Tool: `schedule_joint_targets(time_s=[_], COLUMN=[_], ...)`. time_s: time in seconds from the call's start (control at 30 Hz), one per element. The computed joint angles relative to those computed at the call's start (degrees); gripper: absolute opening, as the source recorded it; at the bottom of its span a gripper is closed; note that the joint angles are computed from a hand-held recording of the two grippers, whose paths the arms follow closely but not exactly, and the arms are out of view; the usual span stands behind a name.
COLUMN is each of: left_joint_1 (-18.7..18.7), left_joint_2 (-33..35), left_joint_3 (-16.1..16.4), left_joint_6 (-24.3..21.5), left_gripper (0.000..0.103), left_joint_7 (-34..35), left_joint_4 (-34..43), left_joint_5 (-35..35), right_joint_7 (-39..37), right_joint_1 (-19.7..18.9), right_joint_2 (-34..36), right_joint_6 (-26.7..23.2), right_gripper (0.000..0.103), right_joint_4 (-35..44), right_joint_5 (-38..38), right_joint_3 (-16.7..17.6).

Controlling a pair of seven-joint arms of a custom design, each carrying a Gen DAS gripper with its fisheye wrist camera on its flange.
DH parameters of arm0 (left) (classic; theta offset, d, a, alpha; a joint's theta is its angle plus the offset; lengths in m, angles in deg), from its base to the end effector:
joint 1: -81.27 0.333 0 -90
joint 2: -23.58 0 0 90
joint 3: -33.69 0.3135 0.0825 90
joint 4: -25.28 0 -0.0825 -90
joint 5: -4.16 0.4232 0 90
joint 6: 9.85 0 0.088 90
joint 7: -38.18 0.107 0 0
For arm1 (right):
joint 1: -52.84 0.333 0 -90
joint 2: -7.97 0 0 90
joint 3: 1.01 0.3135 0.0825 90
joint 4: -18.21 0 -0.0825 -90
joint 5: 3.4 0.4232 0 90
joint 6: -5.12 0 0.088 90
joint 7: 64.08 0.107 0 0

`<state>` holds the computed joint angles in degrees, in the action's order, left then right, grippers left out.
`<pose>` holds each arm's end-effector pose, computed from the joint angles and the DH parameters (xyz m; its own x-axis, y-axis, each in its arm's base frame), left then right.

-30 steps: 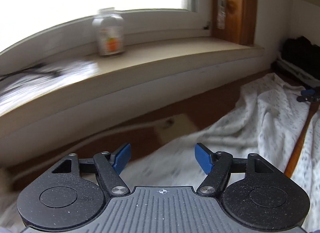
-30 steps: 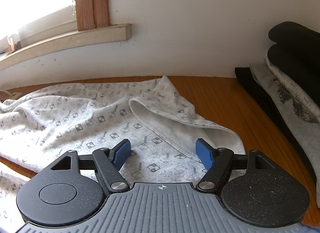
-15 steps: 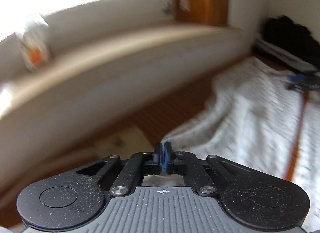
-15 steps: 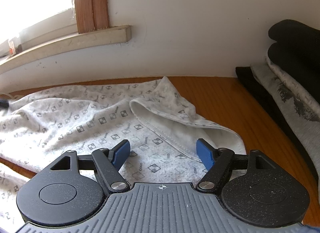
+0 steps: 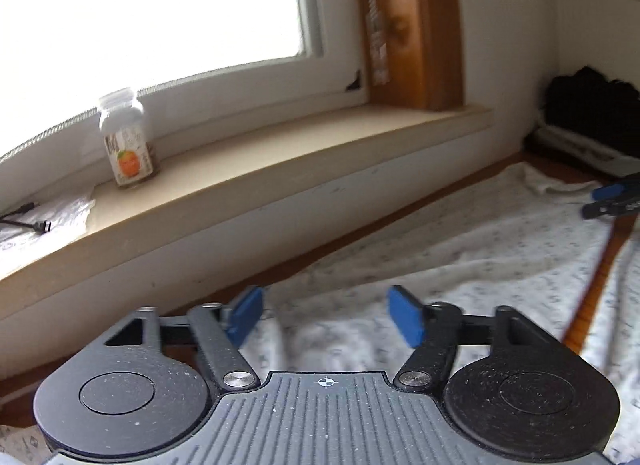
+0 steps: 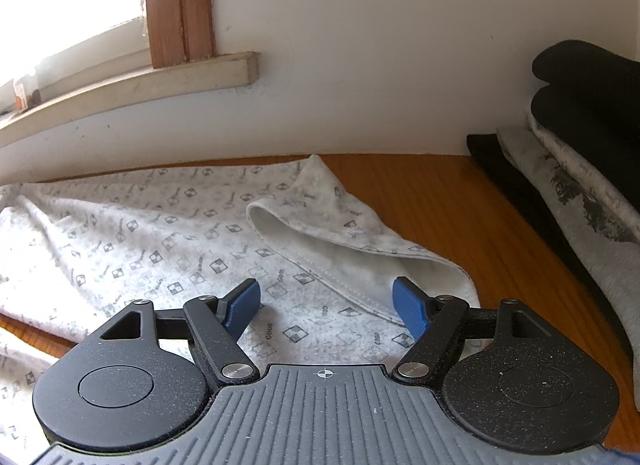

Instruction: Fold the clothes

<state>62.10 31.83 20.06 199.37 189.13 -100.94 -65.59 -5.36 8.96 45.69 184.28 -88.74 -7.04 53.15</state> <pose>0.5323 -0.1952 0.3885 -0.1098 -0.9853 -0.1306 -0.4918 0.1680 -0.8543 0.7141 0.0376 0.3595 0.4427 -0.8959 -0.0377 -0.5368 -0.2311 -0.8114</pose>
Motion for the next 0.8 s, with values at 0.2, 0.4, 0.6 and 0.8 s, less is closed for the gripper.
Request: schedule_joint_targets(time_s=[0.2, 0.4, 0.6, 0.8], left_joint_1=[3.83, 7.66, 6.99, 7.15], left_joint_2=[-0.42, -2.85, -3.05, -2.99], left_joint_3=[-0.21, 1.02, 1.71, 1.85], left_joint_6=[2.48, 1.89, 3.25, 4.24], left_gripper=[0.078, 0.080, 0.083, 0.083], left_joint_7=[-25.23, -46.07, -46.36, -48.40], left_joint_4=[-7.37, -12.43, -13.14, -13.50], left_joint_5=[21.47, 39.16, 41.09, 41.34], right_joint_7=[-1.61, -3.37, -8.61, -7.40], right_joint_1=[-3.21, 0.37, 4.44, 9.83], right_joint_2=[2.57, 0.99, 2.55, 4.29], right_joint_6=[-1.74, -0.58, -9.48, -2.32], right_gripper=[0.072, 0.071, 0.020, 0.002], right_joint_4=[0.56, 1.77, 8.83, 15.96], right_joint_5=[1.21, -2.79, -0.65, 5.36], right_joint_3=[3.66, -0.19, -2.41, -6.28])
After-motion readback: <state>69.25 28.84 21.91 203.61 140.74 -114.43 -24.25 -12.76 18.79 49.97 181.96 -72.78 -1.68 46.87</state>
